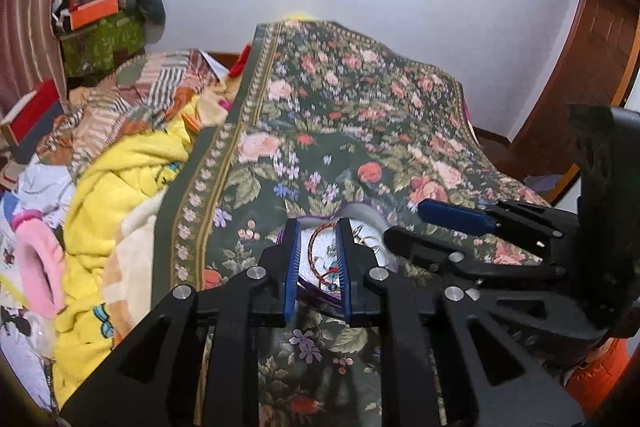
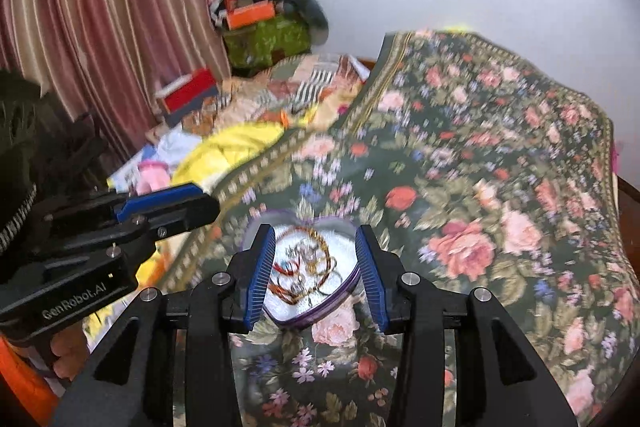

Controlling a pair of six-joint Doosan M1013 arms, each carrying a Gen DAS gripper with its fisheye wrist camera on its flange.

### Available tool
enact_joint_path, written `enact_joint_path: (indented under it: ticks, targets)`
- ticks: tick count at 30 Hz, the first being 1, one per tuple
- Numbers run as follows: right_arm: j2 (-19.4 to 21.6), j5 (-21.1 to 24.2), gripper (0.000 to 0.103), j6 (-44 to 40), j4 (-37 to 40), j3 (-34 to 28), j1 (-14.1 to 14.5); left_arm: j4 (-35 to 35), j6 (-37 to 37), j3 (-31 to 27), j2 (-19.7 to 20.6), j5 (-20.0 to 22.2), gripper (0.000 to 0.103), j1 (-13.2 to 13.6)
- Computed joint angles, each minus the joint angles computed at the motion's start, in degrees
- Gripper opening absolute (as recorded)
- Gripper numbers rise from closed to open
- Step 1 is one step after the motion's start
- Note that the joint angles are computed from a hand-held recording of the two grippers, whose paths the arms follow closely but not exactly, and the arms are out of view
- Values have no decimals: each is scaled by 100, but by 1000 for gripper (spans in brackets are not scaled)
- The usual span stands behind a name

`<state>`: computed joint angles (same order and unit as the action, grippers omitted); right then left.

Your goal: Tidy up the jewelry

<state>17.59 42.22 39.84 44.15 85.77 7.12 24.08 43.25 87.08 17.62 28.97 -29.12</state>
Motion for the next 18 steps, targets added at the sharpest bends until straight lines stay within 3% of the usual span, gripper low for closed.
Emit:
enact_joint_path:
  ticks: [6, 11, 18]
  targets:
    - [-559, -376, 38, -745, 1184, 364, -218, 1316, -1156, 175, -360, -115, 15, -247]
    - [-1064, -661, 38, -1787, 2423, 768, -352, 3015, -2664, 404, -764, -83, 15, -564]
    - [-1671, -881, 39, -3277, 4004, 1341, -437, 5389, -4558, 733, -1208, 618, 31, -1180]
